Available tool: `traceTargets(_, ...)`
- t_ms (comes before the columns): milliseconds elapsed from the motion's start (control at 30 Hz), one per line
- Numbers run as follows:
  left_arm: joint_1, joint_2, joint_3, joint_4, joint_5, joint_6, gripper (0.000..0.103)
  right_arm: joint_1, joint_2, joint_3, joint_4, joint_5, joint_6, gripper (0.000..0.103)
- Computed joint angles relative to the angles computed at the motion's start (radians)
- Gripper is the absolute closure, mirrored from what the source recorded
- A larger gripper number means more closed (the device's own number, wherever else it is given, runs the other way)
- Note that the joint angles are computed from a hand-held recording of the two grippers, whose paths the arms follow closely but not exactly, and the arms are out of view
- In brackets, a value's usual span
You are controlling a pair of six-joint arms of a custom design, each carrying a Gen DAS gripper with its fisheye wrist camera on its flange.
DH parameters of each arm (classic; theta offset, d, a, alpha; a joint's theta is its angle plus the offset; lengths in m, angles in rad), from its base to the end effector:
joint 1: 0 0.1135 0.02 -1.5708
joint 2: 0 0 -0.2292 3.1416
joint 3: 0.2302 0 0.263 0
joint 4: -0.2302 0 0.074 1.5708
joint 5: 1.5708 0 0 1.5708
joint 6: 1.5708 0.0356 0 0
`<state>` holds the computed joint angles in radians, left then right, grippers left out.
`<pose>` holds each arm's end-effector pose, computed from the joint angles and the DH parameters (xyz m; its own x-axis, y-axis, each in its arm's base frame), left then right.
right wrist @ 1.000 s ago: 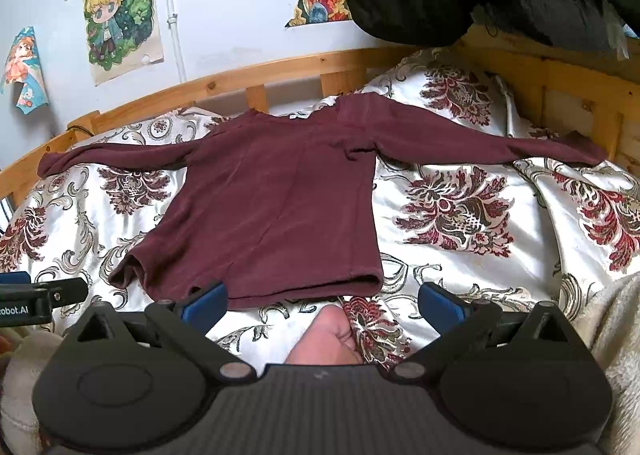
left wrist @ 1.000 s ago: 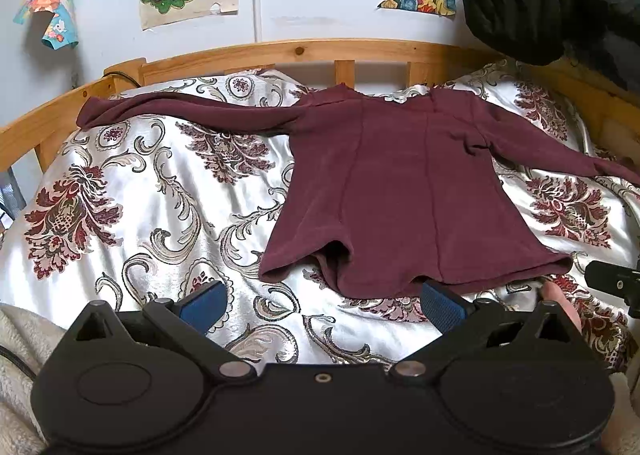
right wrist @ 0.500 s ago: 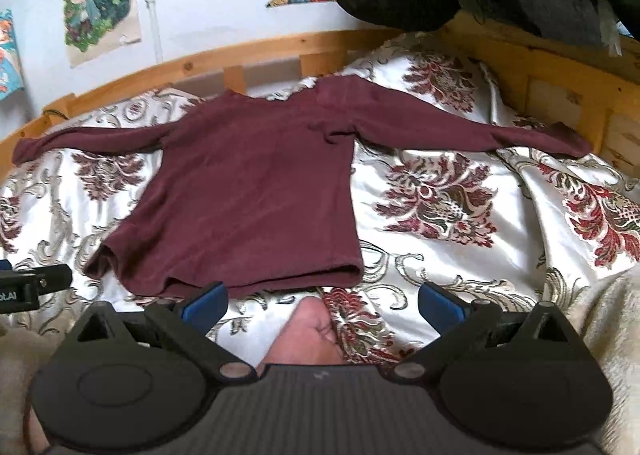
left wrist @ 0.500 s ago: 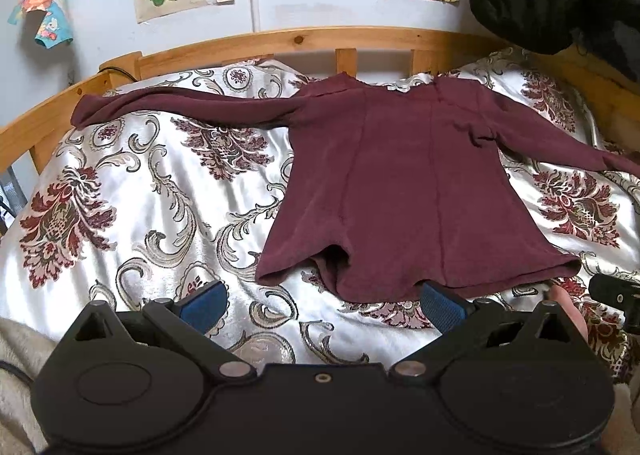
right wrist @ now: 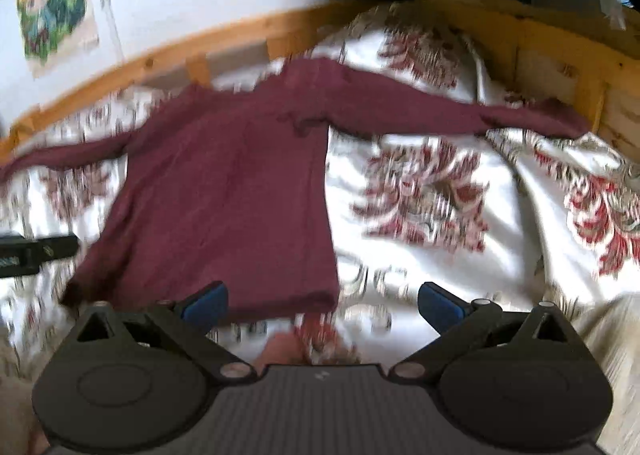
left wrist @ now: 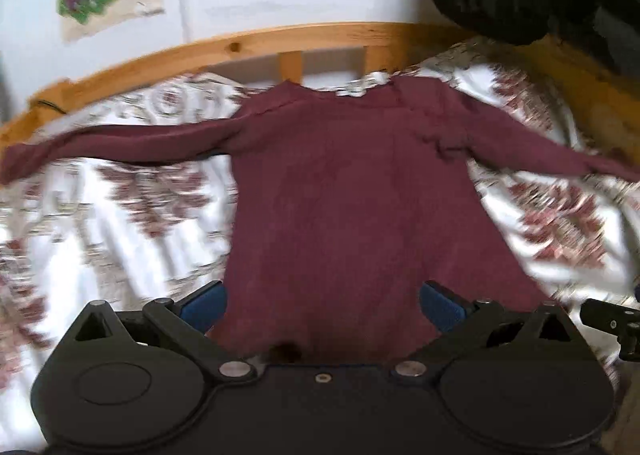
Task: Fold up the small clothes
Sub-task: 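Reach the right tool to the sleeve cuff nearest it and grasp it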
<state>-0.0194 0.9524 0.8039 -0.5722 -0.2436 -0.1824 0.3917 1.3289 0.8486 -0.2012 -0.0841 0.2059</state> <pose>0.2309 0.0041 0.2501 -0.6194 -0.1640 -0.7678 -0.2793 0.9600 0.0202 0.2807 0.1192 0.2020 -0.6600 -0.0522 -0.7494 -0.3123 0.9263 0.2106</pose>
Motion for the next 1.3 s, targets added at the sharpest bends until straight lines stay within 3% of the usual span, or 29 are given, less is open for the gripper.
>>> traceTargets(133, 0.069, 0.173, 0.070, 0.125, 0.159, 0.000, 0.001, -0.113, 0.012, -0.009, 0.146, -0.081, 0.036, 0.000)
traceTargets(233, 0.062, 0.277, 0.097, 0.239, 0.135, 0.015, 0.001, -0.205, 0.088, 0.047, 0.219, -0.096, 0.129, 0.000)
traceTargets(367, 0.094, 0.275, 0.001, 0.378, 0.157, 0.011, 0.001, -0.330, 0.253, 0.167, 0.277, -0.157, 0.274, 0.000)
traceTargets(533, 0.133, 0.333, -0.010, 0.366, 0.163, 0.027, 0.001, -0.402, 0.509, 0.351, 0.354, 0.000, 0.410, 0.000)
traceTargets(633, 0.162, 0.381, 0.027, 0.335, 0.235, 0.006, 0.001, -0.406, 0.618, 0.442, 0.360, 0.067, 0.451, 0.000)
traceTargets(800, 0.177, 0.432, 0.042, 0.325, 0.283, 0.029, 0.001, -0.341, 0.716, 0.583, 0.287, 0.267, 0.196, 0.000)
traceTargets(967, 0.185, 0.443, 0.047, 0.321, 0.292, 0.023, 0.001, -0.350, 0.862, 0.859, 0.062, 0.270, -0.072, 0.000)
traceTargets(1067, 0.193, 0.457, 0.062, 0.306, 0.301, 0.014, 0.001, -0.317, 0.988, 1.102, -0.183, 0.330, -0.305, 0.000)
traceTargets(1200, 0.216, 0.472, 0.084, 0.279, 0.329, -0.016, 0.001, -0.275, 1.081, 1.224, -0.196, 0.426, -0.587, 0.001)
traceTargets(1300, 0.230, 0.462, 0.084, 0.279, 0.331, -0.027, 0.001, -0.262, 1.190, 1.418, -0.301, 0.466, -0.728, 0.001)
